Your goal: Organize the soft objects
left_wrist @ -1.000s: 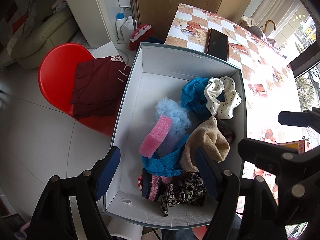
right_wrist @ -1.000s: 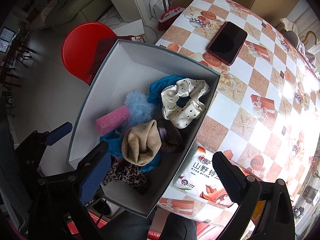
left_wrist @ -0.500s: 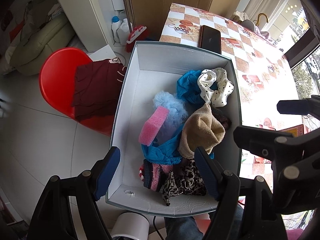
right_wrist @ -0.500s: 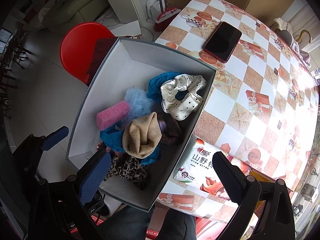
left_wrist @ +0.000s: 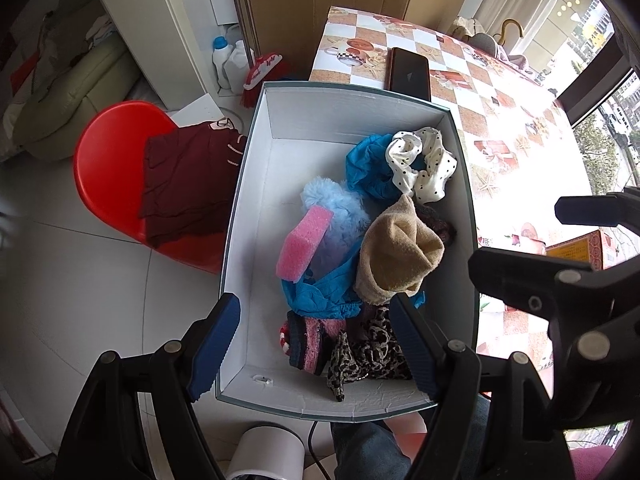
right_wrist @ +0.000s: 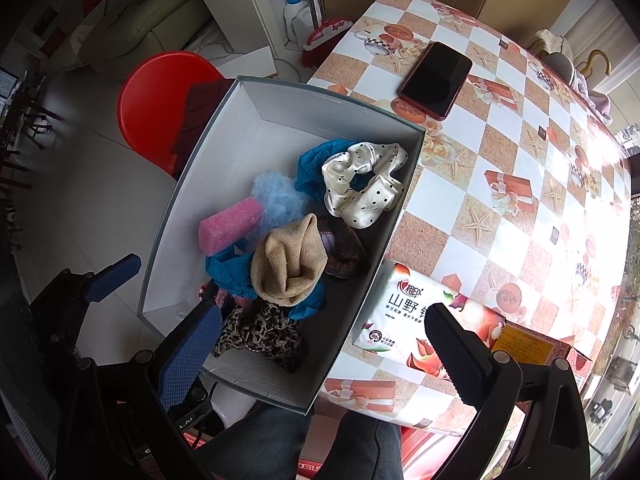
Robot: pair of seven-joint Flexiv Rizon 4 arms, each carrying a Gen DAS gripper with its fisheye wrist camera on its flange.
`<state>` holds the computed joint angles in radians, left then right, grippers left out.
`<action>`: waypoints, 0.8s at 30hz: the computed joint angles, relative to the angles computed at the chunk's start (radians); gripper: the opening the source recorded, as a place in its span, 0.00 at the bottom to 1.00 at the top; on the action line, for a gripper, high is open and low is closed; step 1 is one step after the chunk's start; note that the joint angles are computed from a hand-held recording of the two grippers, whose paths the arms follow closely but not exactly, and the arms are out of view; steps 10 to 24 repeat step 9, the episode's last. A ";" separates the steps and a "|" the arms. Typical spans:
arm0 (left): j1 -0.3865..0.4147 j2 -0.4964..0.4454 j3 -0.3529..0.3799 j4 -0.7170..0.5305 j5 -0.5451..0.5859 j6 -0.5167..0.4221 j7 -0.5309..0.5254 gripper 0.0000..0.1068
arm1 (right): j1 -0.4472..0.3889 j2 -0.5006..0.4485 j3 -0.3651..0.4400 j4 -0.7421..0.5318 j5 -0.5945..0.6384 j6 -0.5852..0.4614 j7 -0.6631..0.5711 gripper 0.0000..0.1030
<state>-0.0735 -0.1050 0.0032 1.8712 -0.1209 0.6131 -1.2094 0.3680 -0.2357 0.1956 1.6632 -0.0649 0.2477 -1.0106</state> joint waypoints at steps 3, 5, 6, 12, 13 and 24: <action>0.000 0.005 0.000 0.003 0.003 0.002 0.006 0.75 | 0.001 0.006 0.001 0.005 0.001 0.004 0.008 0.99; -0.001 0.007 0.001 0.007 0.007 0.014 0.000 0.75 | 0.002 0.009 0.002 0.008 -0.001 0.007 0.013 0.99; 0.000 0.010 0.001 0.015 -0.002 0.031 0.004 0.76 | 0.002 0.011 0.001 0.009 -0.001 0.009 0.015 0.99; 0.009 0.032 0.000 0.075 -0.136 0.123 0.096 0.76 | 0.001 0.017 0.001 0.015 -0.003 0.015 0.023 0.99; 0.009 0.032 0.000 0.075 -0.136 0.123 0.096 0.76 | 0.001 0.017 0.001 0.015 -0.003 0.015 0.023 0.99; 0.009 0.032 0.000 0.075 -0.136 0.123 0.096 0.76 | 0.001 0.017 0.001 0.015 -0.003 0.015 0.023 0.99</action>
